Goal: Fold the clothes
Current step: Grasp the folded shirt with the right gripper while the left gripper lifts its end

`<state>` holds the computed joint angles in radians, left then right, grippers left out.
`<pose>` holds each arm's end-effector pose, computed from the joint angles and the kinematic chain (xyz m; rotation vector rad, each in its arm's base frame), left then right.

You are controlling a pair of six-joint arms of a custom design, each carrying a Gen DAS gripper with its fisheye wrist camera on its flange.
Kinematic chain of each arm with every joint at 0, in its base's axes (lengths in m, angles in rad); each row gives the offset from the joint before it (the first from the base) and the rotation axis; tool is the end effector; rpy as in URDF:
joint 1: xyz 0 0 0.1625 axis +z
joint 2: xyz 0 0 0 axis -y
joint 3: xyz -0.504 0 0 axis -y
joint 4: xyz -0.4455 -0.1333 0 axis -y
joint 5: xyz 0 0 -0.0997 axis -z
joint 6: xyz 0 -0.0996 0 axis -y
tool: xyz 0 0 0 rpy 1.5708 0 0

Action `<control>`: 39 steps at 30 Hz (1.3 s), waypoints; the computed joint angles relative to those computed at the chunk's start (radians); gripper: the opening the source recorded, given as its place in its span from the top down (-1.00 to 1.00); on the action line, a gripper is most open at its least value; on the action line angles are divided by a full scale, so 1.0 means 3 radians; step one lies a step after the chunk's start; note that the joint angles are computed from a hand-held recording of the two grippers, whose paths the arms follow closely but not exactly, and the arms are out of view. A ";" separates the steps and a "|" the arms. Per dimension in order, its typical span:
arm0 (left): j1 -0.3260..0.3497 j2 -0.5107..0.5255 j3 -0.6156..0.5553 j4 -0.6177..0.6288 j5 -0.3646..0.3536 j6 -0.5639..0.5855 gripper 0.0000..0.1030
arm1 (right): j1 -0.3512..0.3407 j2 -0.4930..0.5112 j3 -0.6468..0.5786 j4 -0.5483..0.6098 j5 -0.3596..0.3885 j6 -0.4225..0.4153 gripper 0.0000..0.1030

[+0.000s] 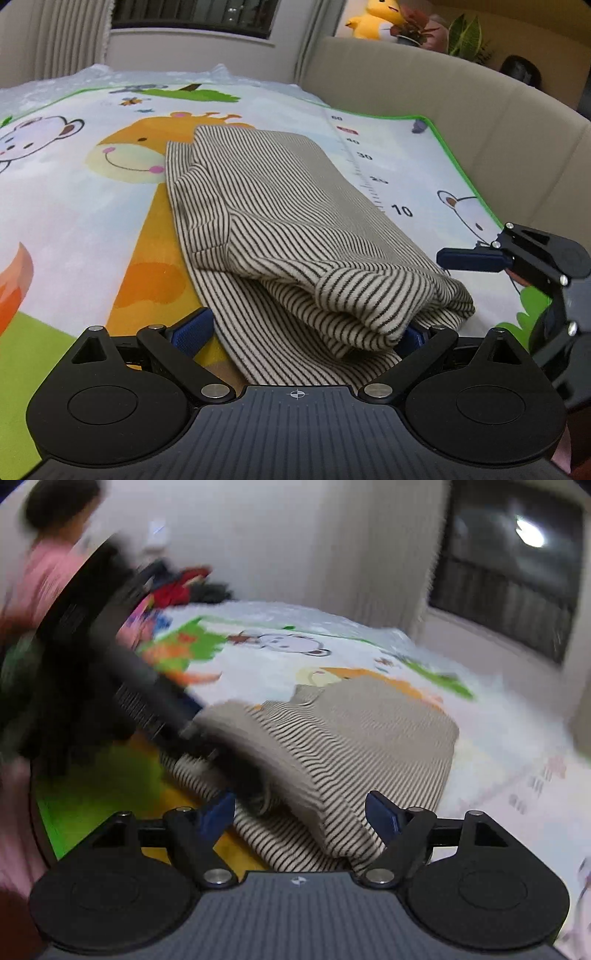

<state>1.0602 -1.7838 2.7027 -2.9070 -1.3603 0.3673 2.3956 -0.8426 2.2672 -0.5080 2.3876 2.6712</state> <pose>-0.0094 -0.3321 0.2523 1.1724 2.6496 -0.6337 0.3076 -0.2016 -0.0168 1.1115 -2.0259 0.9380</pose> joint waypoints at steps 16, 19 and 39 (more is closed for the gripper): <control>0.0247 -0.0535 -0.0205 0.0733 -0.0316 -0.0043 -0.95 | -0.0189 0.0247 -0.0404 0.0301 -0.0177 -0.0253 0.02; 0.0602 -0.0452 -0.0383 0.1096 -0.0815 -0.0282 -0.94 | -0.0484 -0.0035 -0.0290 0.0453 -0.0680 0.0491 0.02; 0.0827 0.0215 -0.0573 0.0736 -0.1670 -0.0691 -0.95 | 0.0024 0.0599 -0.0313 -0.0769 0.0191 -0.1711 -0.40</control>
<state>1.3083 -1.7194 2.5307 -2.6862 -1.8615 0.1599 2.4027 -0.6630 2.1734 -0.7388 2.4450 2.1578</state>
